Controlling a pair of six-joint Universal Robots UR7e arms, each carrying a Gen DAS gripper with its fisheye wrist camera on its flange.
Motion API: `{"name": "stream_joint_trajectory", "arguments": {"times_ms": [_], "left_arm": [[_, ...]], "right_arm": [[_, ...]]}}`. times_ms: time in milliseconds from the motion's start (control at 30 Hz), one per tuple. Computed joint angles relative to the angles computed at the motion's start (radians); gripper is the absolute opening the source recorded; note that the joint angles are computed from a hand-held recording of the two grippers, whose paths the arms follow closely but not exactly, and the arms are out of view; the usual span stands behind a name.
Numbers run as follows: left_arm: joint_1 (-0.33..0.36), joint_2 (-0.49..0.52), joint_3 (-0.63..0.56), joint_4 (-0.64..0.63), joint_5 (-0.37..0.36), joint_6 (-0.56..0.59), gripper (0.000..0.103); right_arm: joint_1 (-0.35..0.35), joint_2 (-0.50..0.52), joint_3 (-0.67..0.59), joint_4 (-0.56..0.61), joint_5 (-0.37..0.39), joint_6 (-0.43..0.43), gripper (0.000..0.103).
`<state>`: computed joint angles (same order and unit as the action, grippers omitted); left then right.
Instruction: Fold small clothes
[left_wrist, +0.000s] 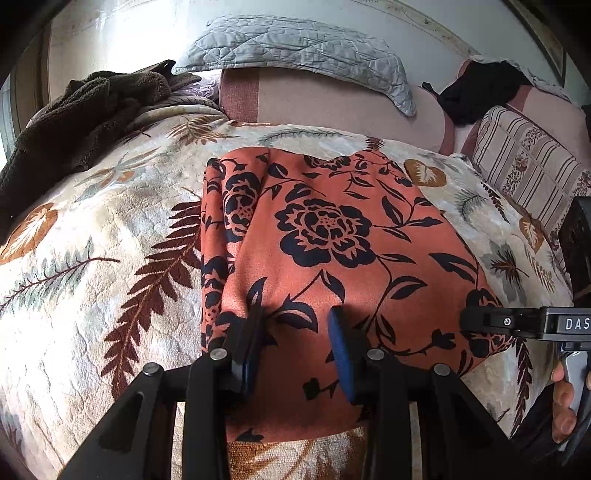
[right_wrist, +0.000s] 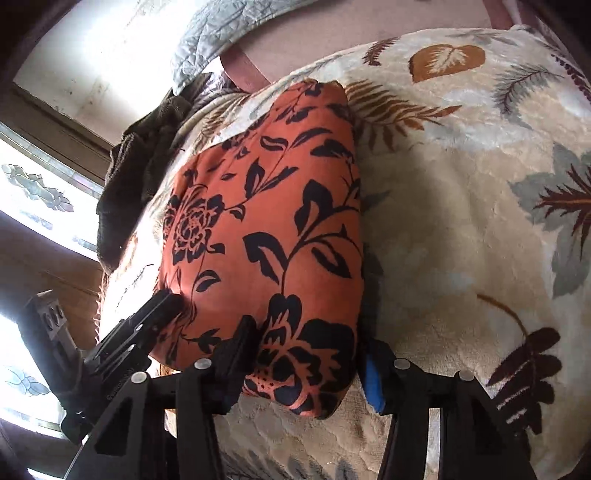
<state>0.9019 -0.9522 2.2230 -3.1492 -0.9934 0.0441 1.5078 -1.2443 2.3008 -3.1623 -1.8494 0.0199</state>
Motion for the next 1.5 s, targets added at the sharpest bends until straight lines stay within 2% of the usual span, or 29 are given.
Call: {"name": "stream_joint_trajectory", "arguments": {"times_ms": [100, 167, 200, 233, 300, 400, 600, 633, 667, 700, 733, 800, 867, 900, 933, 967, 1000, 1100, 1133, 1167, 1200, 1267, 1333, 1400, 1433, 1500], "left_arm": [[0.021, -0.057, 0.016, 0.003, -0.070, -0.047, 0.036], [0.039, -0.102, 0.031, -0.019, -0.100, -0.102, 0.045], [0.058, -0.125, 0.029, -0.009, -0.126, -0.137, 0.052], [0.083, -0.146, 0.019, 0.018, -0.173, -0.172, 0.053], [0.150, -0.172, -0.023, 0.106, -0.315, -0.220, 0.053], [0.208, -0.164, -0.084, 0.199, -0.434, -0.299, 0.053], [0.234, -0.091, -0.185, 0.273, -0.493, -0.314, 0.052], [0.239, -0.076, -0.203, 0.300, -0.485, -0.319, 0.049], [0.237, -0.065, -0.215, 0.323, -0.448, -0.334, 0.043], [0.233, -0.058, -0.222, 0.341, -0.406, -0.342, 0.021], [0.234, -0.058, -0.224, 0.348, -0.392, -0.342, 0.017], [0.244, -0.074, -0.222, 0.349, -0.416, -0.347, 0.017], [0.236, -0.091, -0.216, 0.326, -0.402, -0.328, 0.017], [0.230, -0.094, -0.218, 0.313, -0.397, -0.316, 0.022], [0.229, -0.091, -0.227, 0.311, -0.405, -0.302, 0.040], [0.230, -0.081, -0.246, 0.317, -0.418, -0.293, 0.052], [0.231, -0.064, -0.266, 0.316, -0.417, -0.290, 0.070], [0.243, 0.009, -0.347, 0.354, -0.418, -0.276, 0.071], [0.254, 0.031, -0.376, 0.394, -0.411, -0.271, 0.064], [0.265, 0.046, -0.398, 0.437, -0.391, -0.280, 0.046], [0.286, 0.060, -0.409, 0.447, -0.413, -0.296, 0.034], [0.330, 0.052, -0.394, 0.392, -0.509, -0.321, 0.033], [0.335, 0.039, -0.369, 0.350, -0.513, -0.320, 0.033], [0.316, 0.022, -0.346, 0.335, -0.480, -0.310, 0.036], [0.302, 0.013, -0.336, 0.334, -0.451, -0.320, 0.049], [0.270, -0.003, -0.310, 0.312, -0.388, -0.327, 0.062]], "right_arm": [[-0.017, -0.032, 0.033, 0.002, 0.037, 0.016, 0.062], [-0.041, -0.069, 0.079, -0.048, 0.087, 0.000, 0.063], [-0.049, -0.087, 0.097, -0.064, 0.098, -0.006, 0.065], [-0.059, -0.100, 0.106, -0.074, 0.112, -0.013, 0.068], [-0.079, -0.123, 0.115, -0.072, 0.143, -0.020, 0.069], [-0.108, -0.147, 0.105, -0.040, 0.193, -0.031, 0.069], [-0.139, -0.111, 0.017, 0.021, 0.265, -0.014, 0.069], [-0.144, -0.102, 0.003, 0.035, 0.276, -0.011, 0.069], [-0.145, -0.092, -0.011, 0.048, 0.278, -0.002, 0.069], [-0.147, -0.083, -0.024, 0.061, 0.281, 0.002, 0.069], [-0.150, -0.076, -0.034, 0.072, 0.287, 0.003, 0.069], [-0.149, -0.063, -0.053, 0.093, 0.287, 0.001, 0.069], [-0.150, -0.056, -0.062, 0.097, 0.291, -0.012, 0.069], [-0.150, -0.052, -0.069, 0.101, 0.289, -0.015, 0.069], [-0.151, -0.047, -0.076, 0.105, 0.288, -0.014, 0.069], [-0.154, -0.044, -0.081, 0.106, 0.289, -0.012, 0.069], [-0.155, -0.040, -0.086, 0.105, 0.289, -0.008, 0.069], [-0.159, -0.028, -0.104, 0.111, 0.293, -0.003, 0.069], [-0.159, -0.024, -0.110, 0.115, 0.294, -0.003, 0.069], [-0.157, -0.019, -0.115, 0.121, 0.291, -0.005, 0.069], [-0.154, -0.016, -0.120, 0.128, 0.291, -0.008, 0.069], [-0.149, -0.012, -0.127, 0.141, 0.292, -0.022, 0.069], [-0.144, -0.007, -0.135, 0.150, 0.282, -0.035, 0.069], [-0.145, -0.001, -0.142, 0.151, 0.282, -0.029, 0.069], [-0.148, 0.002, -0.146, 0.148, 0.284, -0.023, 0.069], [-0.155, 0.005, -0.153, 0.146, 0.297, -0.011, 0.069]]}}
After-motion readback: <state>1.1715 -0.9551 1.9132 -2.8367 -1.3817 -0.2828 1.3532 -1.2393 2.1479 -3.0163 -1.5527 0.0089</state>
